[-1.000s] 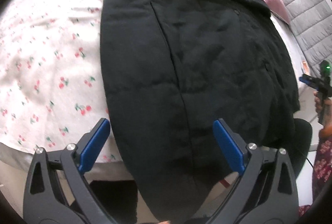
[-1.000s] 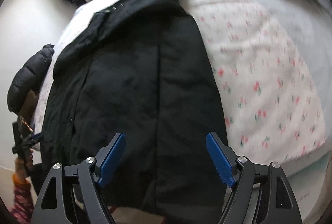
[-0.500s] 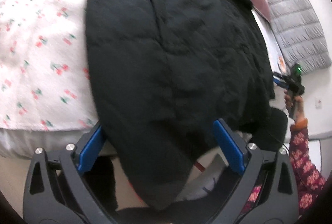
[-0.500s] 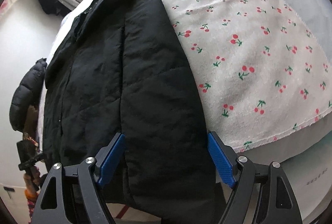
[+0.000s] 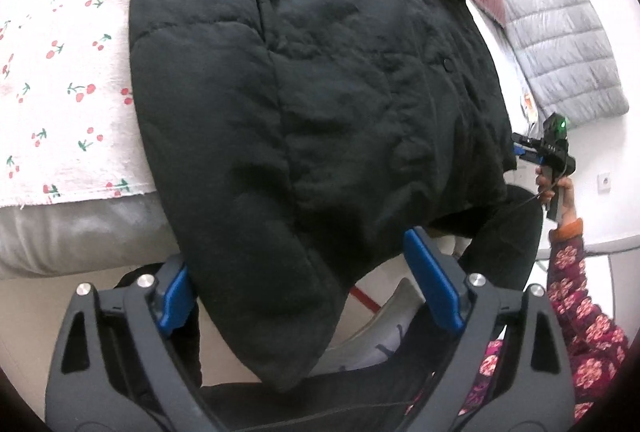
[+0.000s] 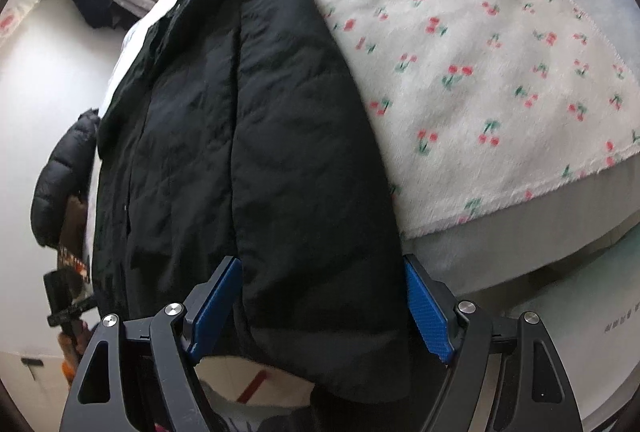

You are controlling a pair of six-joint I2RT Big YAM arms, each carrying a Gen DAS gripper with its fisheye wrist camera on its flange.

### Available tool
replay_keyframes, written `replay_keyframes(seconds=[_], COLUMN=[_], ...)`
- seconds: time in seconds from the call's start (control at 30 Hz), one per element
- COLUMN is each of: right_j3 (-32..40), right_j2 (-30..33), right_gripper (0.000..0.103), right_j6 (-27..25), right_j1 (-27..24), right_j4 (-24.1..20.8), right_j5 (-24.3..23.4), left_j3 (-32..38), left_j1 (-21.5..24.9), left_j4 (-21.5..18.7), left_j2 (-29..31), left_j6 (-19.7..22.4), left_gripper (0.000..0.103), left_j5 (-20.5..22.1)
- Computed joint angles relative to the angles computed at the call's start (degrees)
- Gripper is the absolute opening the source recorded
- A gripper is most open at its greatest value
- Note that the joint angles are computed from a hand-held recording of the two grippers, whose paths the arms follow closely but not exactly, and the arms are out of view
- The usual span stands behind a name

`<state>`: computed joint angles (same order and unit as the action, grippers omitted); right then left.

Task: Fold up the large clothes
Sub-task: 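Grasp the hem with both tools and fold it up toward the collar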

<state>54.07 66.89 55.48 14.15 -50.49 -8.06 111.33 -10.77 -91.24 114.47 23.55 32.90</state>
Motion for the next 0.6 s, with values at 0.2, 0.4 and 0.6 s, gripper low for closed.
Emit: replay_keyframes(seconds=[0.2,0.4,0.6], right_j3=[0.39,1.25,6.51], right_j2=[-0.34,-2.59,-3.23], right_gripper=[0.026,0.009,0.008], right_j6=[-1.53,0.32,-1.86], right_j1=[1.47,5.92,9.65], right_j4=[-2.7,0.47,0.84], right_j5=[0.43,4.95,11.44], left_j3=[-3.62,-5.19,-3.49], left_j1=[-1.65,-1.89,-1.11], left_j4=[3.79,6.8,8.61], left_j2=[-2.68,-5.94,-8.04], left_j6=[-1.06,-5.87,-9.75], left_gripper=[0.063,0.013,0.009], left_j5=[-7.95,-7.72,-0.35])
